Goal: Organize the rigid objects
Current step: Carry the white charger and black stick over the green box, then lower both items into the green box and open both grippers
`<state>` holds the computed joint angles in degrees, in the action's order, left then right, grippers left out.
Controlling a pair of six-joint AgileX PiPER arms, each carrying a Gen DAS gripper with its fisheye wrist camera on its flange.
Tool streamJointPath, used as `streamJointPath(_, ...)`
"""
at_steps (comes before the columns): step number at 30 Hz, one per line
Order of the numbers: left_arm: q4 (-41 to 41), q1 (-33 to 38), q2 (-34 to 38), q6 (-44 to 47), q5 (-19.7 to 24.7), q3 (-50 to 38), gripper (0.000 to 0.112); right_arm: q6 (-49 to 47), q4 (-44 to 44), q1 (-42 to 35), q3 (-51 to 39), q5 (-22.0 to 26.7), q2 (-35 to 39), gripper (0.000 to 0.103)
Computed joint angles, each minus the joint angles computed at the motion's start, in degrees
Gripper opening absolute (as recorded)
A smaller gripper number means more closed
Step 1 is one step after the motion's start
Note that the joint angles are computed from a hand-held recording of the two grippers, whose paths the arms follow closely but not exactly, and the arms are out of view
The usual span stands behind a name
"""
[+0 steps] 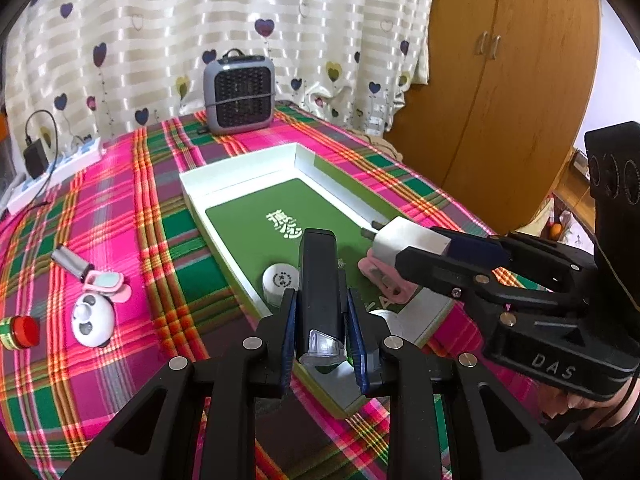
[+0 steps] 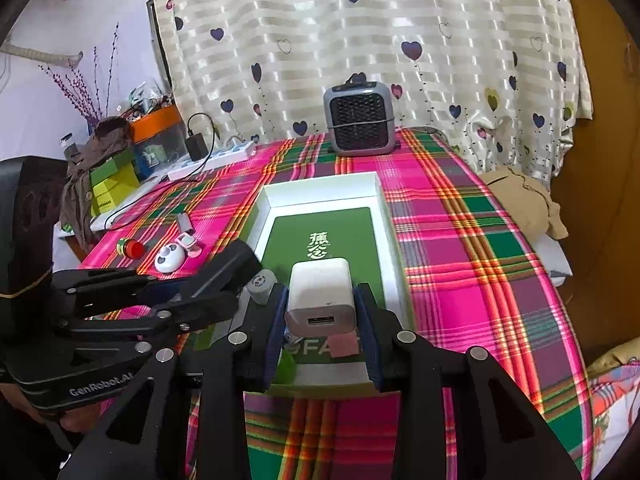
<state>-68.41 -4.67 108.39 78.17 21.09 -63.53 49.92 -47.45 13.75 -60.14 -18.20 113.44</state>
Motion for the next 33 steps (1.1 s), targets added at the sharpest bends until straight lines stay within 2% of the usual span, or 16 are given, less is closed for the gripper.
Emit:
streamJointPath(13, 1.46, 0.08, 1.37, -1.54, 0.59, -0.98, 0.022, 18.75, -18.83, 0.09, -5.37, 0.14, 4.89, 0.035)
streamJointPath(18, 2.92, -0.13, 2.25, -2.81, 0.56, -1.96, 0.022, 20.31, -20.26, 0.36, -6.28, 1.47, 5.24, 0.035)
streamJointPath(29, 5.92, -1.37, 4.79, -5.62, -0.62, -4.95, 0.022, 21.65, -24.23, 2.08, -10.13, 8.32, 6.5, 0.035)
streamJointPath(33, 5.99, -1.36, 5.04, -5.87, -0.49, -5.25, 0.022, 22.96, -26.85, 2.24, -11.29, 9.47, 7.07, 0.035)
